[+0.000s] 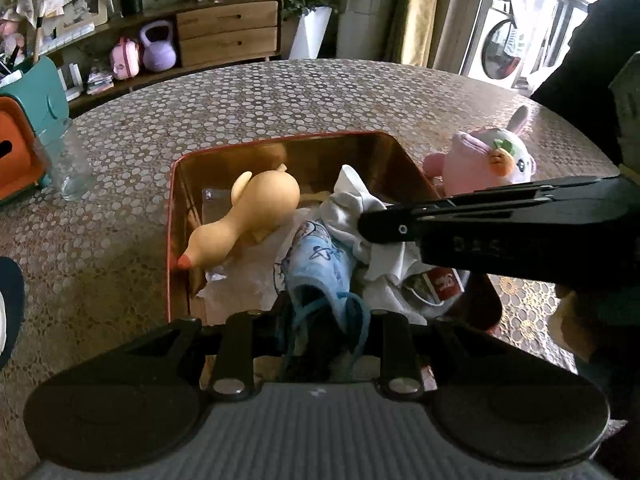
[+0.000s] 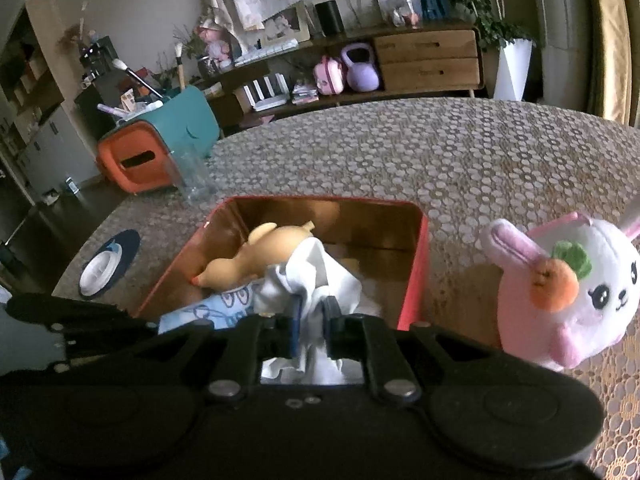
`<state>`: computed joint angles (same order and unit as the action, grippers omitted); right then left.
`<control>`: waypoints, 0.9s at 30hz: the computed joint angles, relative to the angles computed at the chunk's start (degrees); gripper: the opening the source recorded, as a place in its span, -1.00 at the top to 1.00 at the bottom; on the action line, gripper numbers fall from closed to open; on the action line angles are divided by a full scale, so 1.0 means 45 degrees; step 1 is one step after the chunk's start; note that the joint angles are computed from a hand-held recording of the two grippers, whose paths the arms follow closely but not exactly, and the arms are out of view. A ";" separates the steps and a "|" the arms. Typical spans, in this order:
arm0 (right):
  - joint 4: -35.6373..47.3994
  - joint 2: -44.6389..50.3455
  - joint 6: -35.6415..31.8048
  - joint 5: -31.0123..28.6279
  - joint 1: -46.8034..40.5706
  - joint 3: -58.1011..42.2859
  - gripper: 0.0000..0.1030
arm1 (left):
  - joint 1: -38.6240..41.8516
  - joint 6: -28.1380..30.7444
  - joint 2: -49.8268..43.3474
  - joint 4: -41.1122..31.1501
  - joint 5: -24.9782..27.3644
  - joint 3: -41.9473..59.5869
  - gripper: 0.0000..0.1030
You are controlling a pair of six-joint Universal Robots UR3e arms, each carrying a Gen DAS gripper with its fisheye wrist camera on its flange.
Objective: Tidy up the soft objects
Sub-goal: 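Open the left tool to drop the mask packet in the box while the right tool releases the tissue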
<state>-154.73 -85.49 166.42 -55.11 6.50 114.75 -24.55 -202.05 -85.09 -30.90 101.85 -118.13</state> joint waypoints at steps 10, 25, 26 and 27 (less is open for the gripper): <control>0.0573 -0.0073 -0.0073 -0.0308 0.0109 -0.0253 0.66 | -0.0385 -0.0656 0.0831 -0.0274 0.0226 -0.0260 -0.37; 0.3569 -0.3420 -0.1091 0.1529 -0.1881 0.0506 0.36 | -0.2461 -0.1575 0.0973 -0.1197 0.2505 0.1056 -0.37; 0.4094 -0.3972 -0.1438 0.1858 -0.2250 0.0661 0.34 | -0.2636 -0.1683 0.0974 -0.1253 0.2661 0.1190 -0.37; 0.4549 -0.4455 -0.1736 0.2069 -0.2534 0.0763 0.34 | -0.2813 -0.1787 0.0929 -0.1285 0.2802 0.1339 -0.37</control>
